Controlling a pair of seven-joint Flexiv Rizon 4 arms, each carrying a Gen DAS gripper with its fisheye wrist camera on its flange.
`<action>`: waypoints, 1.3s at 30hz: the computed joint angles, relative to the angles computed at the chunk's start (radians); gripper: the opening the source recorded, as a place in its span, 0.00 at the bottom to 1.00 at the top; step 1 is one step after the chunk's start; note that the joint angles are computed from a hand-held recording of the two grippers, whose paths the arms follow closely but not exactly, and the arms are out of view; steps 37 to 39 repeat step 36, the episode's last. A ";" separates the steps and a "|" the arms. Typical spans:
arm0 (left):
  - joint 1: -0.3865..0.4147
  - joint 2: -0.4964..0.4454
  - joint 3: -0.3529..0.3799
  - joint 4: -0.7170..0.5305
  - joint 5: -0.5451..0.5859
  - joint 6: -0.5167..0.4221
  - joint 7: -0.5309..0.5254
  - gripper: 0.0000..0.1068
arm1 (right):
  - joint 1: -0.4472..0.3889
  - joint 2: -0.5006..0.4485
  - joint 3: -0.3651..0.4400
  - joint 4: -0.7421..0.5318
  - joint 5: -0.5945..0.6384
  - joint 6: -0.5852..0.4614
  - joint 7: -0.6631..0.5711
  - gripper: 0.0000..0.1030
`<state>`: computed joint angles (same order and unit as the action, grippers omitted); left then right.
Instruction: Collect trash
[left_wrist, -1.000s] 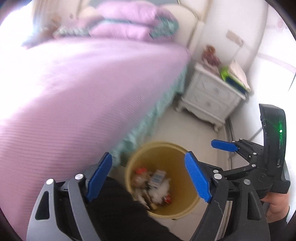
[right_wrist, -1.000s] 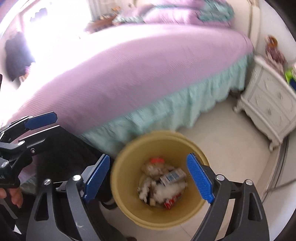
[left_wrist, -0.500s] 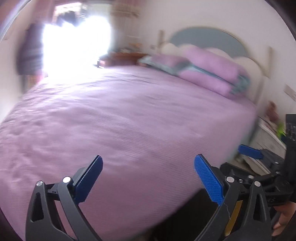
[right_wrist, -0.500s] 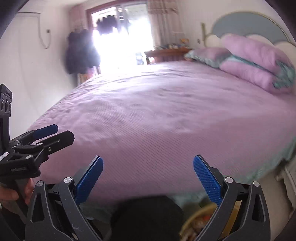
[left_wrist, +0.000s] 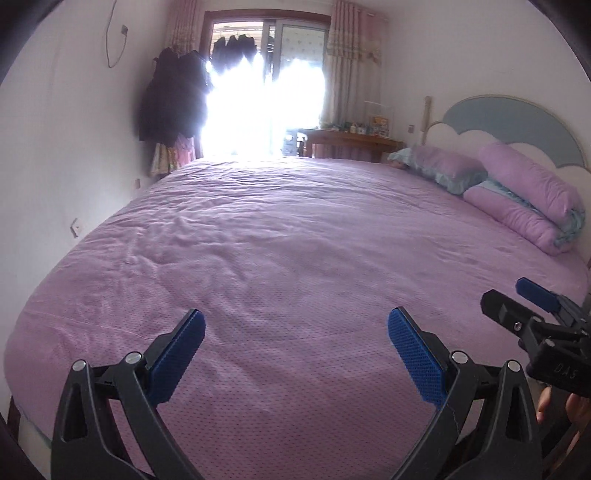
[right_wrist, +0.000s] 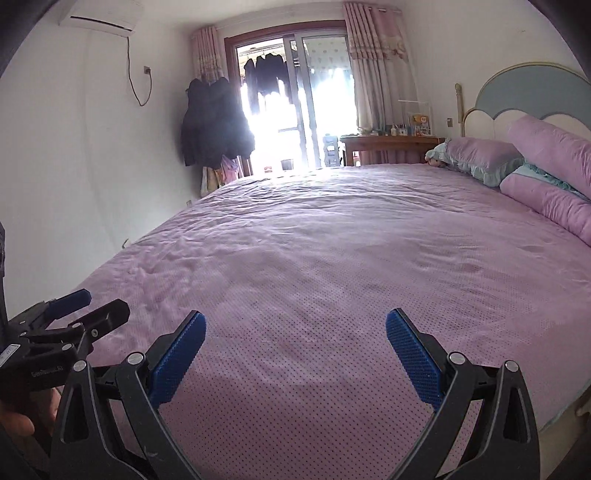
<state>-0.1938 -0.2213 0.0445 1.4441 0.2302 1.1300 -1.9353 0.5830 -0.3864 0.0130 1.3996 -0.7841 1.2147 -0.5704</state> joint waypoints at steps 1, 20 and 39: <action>-0.001 0.003 0.013 -0.003 0.023 -0.009 -0.010 0.93 | -0.003 -0.010 0.008 -0.013 0.014 -0.003 -0.014 0.92; 0.012 -0.149 0.085 -0.249 0.114 -0.140 -0.150 0.93 | 0.012 -0.157 0.015 -0.193 0.202 -0.075 -0.148 0.92; 0.051 -0.309 0.092 -0.440 0.055 -0.227 -0.082 0.93 | 0.028 -0.367 0.024 -0.557 0.356 -0.238 -0.374 0.92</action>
